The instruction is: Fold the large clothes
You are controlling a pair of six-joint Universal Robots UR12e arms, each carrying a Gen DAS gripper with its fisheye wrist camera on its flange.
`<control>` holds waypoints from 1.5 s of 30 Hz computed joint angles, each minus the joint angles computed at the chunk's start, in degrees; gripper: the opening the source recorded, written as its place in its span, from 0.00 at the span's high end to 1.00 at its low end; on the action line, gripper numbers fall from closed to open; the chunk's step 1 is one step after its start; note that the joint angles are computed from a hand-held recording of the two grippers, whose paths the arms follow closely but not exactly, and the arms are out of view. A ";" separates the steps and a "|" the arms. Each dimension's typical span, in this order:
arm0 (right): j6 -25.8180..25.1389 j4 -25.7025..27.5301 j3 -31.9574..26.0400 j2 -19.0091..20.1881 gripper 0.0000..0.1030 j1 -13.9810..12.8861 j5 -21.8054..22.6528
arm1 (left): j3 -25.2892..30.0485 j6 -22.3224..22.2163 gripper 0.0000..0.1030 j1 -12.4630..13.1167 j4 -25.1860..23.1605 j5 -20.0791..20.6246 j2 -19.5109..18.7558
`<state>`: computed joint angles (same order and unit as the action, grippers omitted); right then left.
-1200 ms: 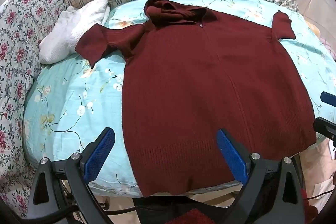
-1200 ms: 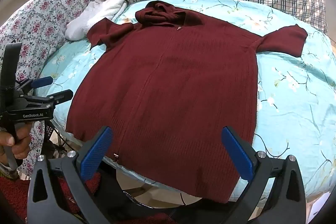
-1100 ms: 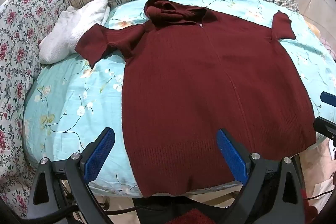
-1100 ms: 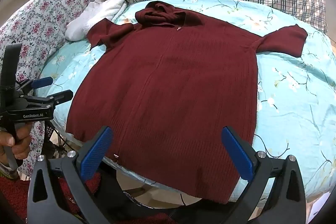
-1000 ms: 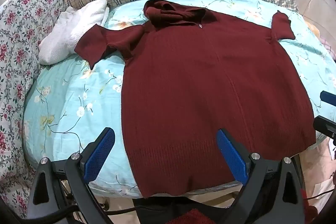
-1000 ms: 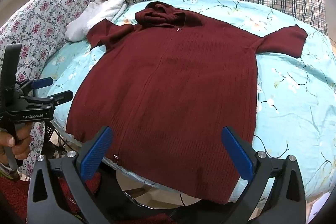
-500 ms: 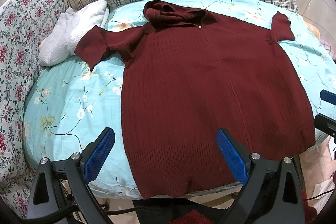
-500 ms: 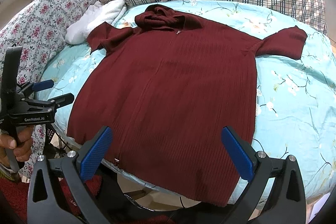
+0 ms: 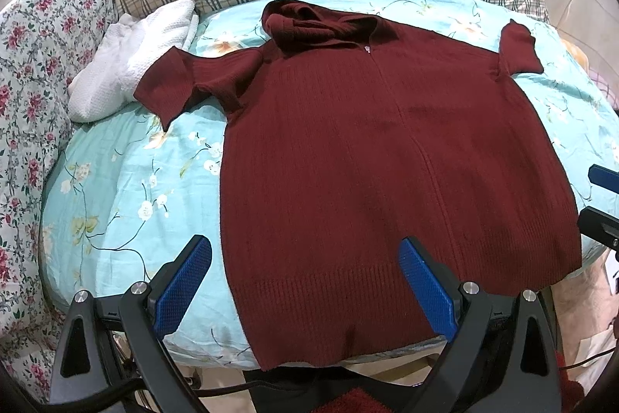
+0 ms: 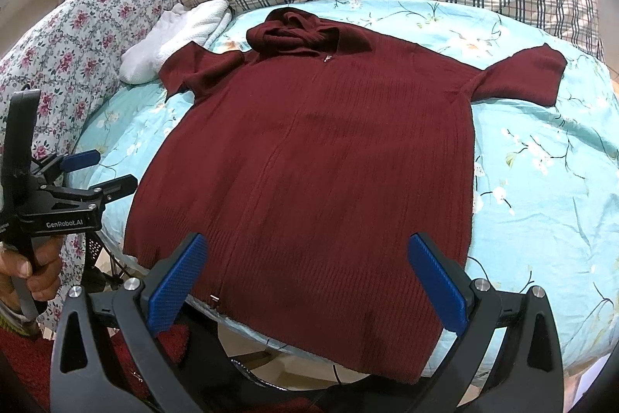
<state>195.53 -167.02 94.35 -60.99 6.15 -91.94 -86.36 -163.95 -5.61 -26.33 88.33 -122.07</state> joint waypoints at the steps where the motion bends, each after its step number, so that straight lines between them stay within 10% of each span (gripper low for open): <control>1: -0.55 2.27 -0.51 -0.07 0.00 0.18 -1.14 | 0.21 -0.07 0.05 0.00 -0.85 -0.08 -0.02; 17: 2.15 1.31 -0.87 0.95 0.01 -2.07 -3.23 | 3.69 -0.23 0.05 0.00 -3.19 -1.19 -3.14; 27: 11.27 -1.33 -4.21 2.40 0.22 -9.48 -5.14 | 11.12 -1.74 0.05 -0.77 -8.31 -2.12 -7.43; 45: 18.91 14.76 -39.61 22.30 0.32 -21.47 -13.06 | 29.64 -3.53 0.05 -2.90 -22.77 1.29 -18.57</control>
